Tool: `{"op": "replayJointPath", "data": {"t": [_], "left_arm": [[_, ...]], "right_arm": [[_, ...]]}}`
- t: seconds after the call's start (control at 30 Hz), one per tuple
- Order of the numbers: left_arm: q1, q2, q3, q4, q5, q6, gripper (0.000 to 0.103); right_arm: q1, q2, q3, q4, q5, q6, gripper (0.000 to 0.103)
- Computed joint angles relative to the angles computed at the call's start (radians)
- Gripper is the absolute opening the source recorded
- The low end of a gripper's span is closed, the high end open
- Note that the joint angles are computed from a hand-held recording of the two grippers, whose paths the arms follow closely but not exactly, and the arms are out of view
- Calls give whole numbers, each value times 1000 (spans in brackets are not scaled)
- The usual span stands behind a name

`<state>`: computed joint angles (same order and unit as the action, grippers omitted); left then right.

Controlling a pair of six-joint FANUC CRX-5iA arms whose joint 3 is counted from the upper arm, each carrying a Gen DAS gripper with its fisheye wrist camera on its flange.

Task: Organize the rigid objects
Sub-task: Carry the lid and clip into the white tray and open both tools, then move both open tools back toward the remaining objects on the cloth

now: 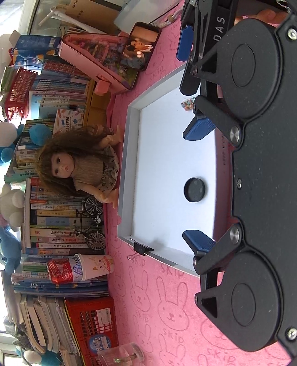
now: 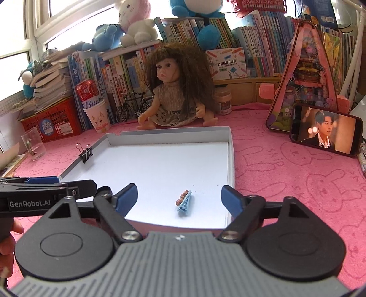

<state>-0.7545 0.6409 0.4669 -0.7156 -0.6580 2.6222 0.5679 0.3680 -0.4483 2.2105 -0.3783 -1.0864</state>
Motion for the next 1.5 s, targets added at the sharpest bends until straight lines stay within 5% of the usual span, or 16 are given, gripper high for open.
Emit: {"op": "replayJointPath", "data": {"t": [0.43,0.97,1.3,1.5], "left_arm": [[-98,-96,-160,-216,-27,208,85],[-202,-144,-285,-336,-91,361,86],[-309,-155,-330,-529,-193,525,85],[-327,-189,-373,-547,-176,556,66]], "right_arm": [[47,-55,-115,138,-132,-108,96],[113,-64,-194,188,-211,-107,100],[162,-58,-222,125,-252,-72,100],[144,-84,-238,232,-222,-114,97]]}}
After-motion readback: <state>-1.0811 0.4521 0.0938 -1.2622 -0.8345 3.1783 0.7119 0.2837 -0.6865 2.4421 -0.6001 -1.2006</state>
